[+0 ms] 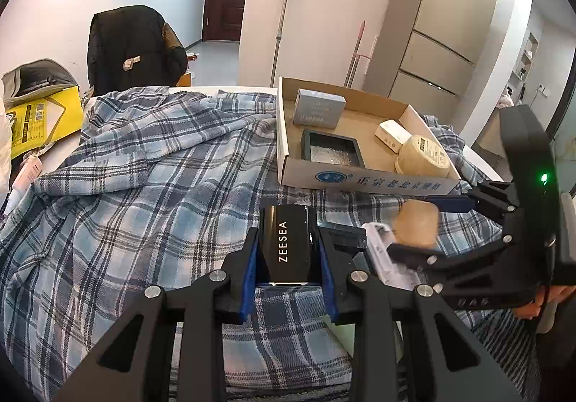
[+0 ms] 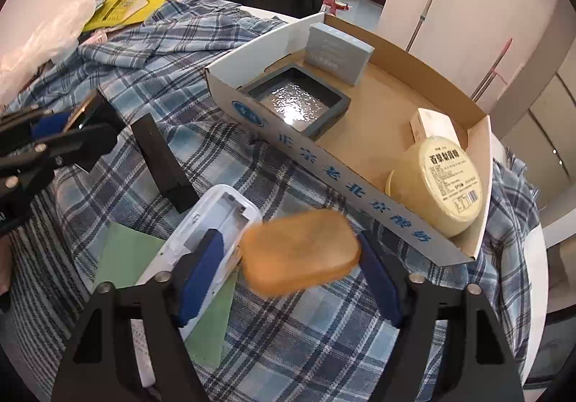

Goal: Organize rigid objects
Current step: 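Grasp the orange translucent soap bar with the right gripper while the left holds the ZEESEA box, then carry the ZEESEA box and soap bar into the white box and open both grippers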

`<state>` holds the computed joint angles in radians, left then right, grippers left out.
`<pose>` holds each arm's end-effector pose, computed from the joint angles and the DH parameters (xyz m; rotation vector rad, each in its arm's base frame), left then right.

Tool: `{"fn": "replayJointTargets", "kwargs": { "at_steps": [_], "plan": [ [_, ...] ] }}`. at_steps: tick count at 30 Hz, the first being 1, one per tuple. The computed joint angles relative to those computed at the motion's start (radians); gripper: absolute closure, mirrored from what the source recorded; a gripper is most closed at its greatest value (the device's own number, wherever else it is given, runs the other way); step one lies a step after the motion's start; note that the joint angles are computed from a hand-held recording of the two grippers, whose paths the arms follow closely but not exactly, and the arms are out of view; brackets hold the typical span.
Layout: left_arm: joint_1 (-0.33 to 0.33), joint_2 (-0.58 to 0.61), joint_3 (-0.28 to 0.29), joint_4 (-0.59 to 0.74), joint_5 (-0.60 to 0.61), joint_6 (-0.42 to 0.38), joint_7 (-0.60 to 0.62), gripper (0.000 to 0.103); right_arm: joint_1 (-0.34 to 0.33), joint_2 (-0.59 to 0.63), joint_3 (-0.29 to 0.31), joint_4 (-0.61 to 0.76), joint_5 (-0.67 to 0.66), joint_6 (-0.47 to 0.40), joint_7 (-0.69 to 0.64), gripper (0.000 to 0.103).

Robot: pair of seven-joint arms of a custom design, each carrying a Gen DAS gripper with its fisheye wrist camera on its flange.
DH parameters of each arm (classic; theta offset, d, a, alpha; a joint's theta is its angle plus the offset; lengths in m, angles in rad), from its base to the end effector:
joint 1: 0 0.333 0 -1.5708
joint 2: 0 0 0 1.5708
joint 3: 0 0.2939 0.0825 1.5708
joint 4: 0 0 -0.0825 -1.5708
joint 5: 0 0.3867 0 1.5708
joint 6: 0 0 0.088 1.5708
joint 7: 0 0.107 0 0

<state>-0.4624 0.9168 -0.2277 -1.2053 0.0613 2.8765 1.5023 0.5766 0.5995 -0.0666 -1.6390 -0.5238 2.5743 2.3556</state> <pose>0.6494 -0.4566 0.3074 -1.3750 2.3548 -1.0781 0.6087 0.3572 0.2811 -2.1243 1.8421 -0.6119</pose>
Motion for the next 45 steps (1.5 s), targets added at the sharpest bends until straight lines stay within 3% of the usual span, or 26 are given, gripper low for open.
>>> {"fn": "replayJointTargets", "kwargs": {
  "at_steps": [3,6,7,10,13,17,19,20,23,26,36,40,42,45],
  "plan": [
    [0.002,0.001,-0.003,0.001,-0.002,-0.001,0.001,0.071,-0.007,-0.028,0.001,-0.038,0.011,0.012,0.015,0.05],
    [0.001,0.0,-0.002,0.0,-0.001,-0.001,0.0,0.071,-0.017,-0.058,0.002,-0.081,0.015,0.029,0.033,0.052],
    [0.0,0.0,-0.001,0.001,0.0,-0.001,0.001,0.071,-0.018,-0.07,0.0,-0.098,0.011,0.041,0.042,0.051],
    [-0.002,-0.002,-0.001,-0.003,0.003,0.002,0.004,0.071,-0.018,-0.111,-0.014,-0.162,-0.028,0.106,0.077,0.036],
    [-0.003,-0.002,0.001,-0.004,0.004,0.003,0.003,0.071,-0.025,-0.155,-0.019,-0.222,-0.049,0.145,0.117,0.035],
    [0.001,-0.003,-0.005,-0.005,0.003,0.003,0.008,0.071,-0.095,-0.159,0.055,-0.244,0.084,0.162,0.063,0.035],
    [0.0,-0.006,-0.003,-0.011,0.003,0.01,0.009,0.071,-0.093,-0.141,0.061,-0.228,0.118,0.152,0.05,0.035],
    [0.0,-0.007,-0.003,-0.012,0.003,0.01,0.009,0.071,-0.082,-0.126,0.056,-0.209,0.123,0.13,0.052,0.036],
    [0.0,-0.008,-0.003,-0.013,0.002,0.007,0.009,0.071,-0.068,-0.093,0.053,-0.163,0.147,0.072,0.054,0.054],
    [0.002,-0.007,-0.006,-0.011,0.001,0.006,0.013,0.071,-0.069,-0.097,0.054,-0.169,0.165,0.076,0.048,0.059],
    [-0.009,-0.04,0.011,-0.057,0.012,0.045,0.0,0.071,-0.051,-0.214,0.015,-0.291,0.07,0.111,0.152,0.059],
    [0.016,-0.096,-0.027,-0.127,0.003,0.09,0.02,0.071,-0.053,-0.273,0.014,-0.329,0.009,0.119,0.215,0.059],
    [0.049,-0.126,-0.075,-0.156,-0.012,0.107,0.055,0.071,-0.053,-0.306,0.012,-0.343,-0.04,0.117,0.256,0.059],
    [0.057,-0.145,-0.096,-0.134,-0.026,0.078,0.092,0.071,-0.062,-0.341,0.014,-0.339,-0.119,0.109,0.322,0.059]
  ]
}}
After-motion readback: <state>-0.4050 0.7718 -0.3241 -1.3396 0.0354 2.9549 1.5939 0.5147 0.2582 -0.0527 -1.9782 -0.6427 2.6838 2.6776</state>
